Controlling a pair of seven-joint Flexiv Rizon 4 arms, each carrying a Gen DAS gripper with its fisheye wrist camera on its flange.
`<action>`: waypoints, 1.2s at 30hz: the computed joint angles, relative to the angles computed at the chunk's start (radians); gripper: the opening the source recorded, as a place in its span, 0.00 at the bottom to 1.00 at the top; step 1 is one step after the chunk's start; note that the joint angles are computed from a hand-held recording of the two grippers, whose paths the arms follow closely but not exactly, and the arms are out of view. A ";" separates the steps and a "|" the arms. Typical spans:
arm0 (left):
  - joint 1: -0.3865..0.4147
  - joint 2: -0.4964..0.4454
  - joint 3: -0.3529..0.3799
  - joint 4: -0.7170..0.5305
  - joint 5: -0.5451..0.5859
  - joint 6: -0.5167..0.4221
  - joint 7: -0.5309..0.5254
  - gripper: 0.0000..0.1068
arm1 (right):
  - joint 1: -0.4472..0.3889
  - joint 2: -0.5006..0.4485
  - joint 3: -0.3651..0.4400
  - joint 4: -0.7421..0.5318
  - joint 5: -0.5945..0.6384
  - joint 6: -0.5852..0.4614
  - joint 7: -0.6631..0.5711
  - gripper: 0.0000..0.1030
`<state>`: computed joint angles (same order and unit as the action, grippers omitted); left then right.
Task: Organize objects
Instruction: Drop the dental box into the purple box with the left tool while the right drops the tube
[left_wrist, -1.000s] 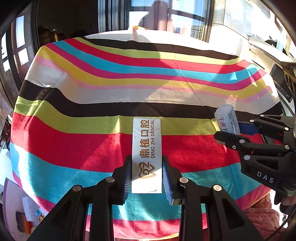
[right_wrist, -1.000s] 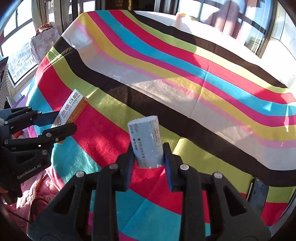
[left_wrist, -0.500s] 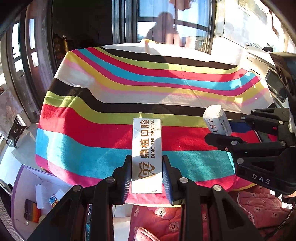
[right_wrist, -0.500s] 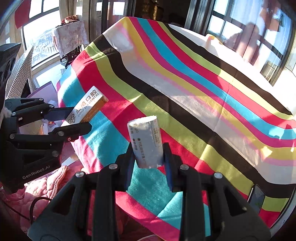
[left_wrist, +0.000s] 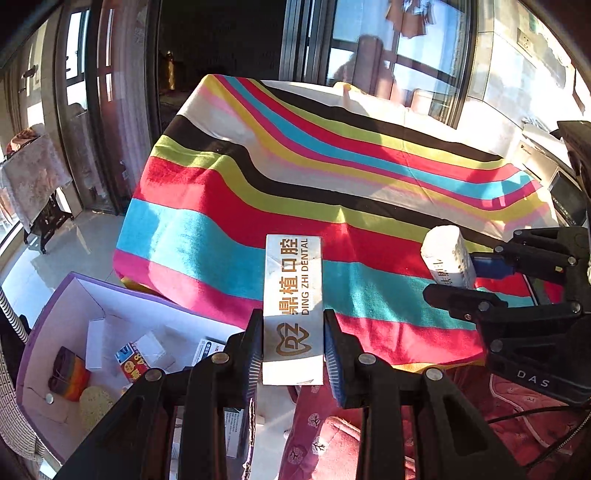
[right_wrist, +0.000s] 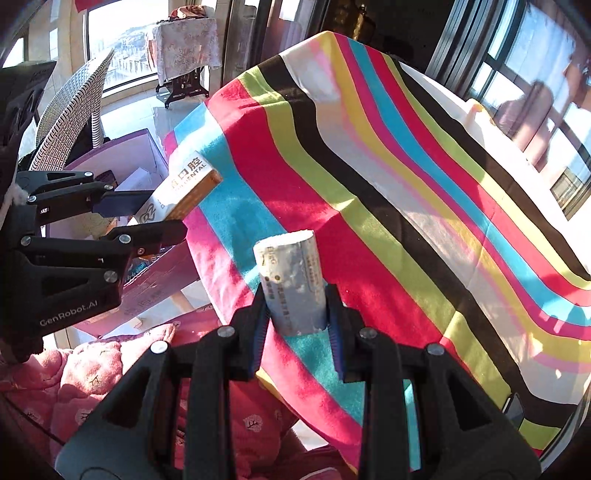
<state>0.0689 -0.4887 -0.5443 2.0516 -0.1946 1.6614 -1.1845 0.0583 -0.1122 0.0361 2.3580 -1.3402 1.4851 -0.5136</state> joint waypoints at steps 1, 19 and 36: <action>0.004 0.002 0.002 0.008 -0.001 0.008 -0.004 0.30 | 0.005 -0.002 0.005 -0.001 0.005 -0.005 -0.010 0.32; -0.134 0.070 0.342 0.052 -0.018 0.021 -0.208 0.30 | 0.200 -0.072 0.080 -0.072 0.418 -0.067 -0.443 0.32; -0.209 0.065 0.568 0.042 -0.016 0.029 -0.340 0.30 | 0.304 -0.197 0.222 -0.273 0.902 -0.145 -0.917 0.32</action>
<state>-0.1399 -0.4241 0.0240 2.0938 -0.2104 1.6905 -1.5242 0.3624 -0.3087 0.2579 2.0848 -0.4384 1.3405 -1.4303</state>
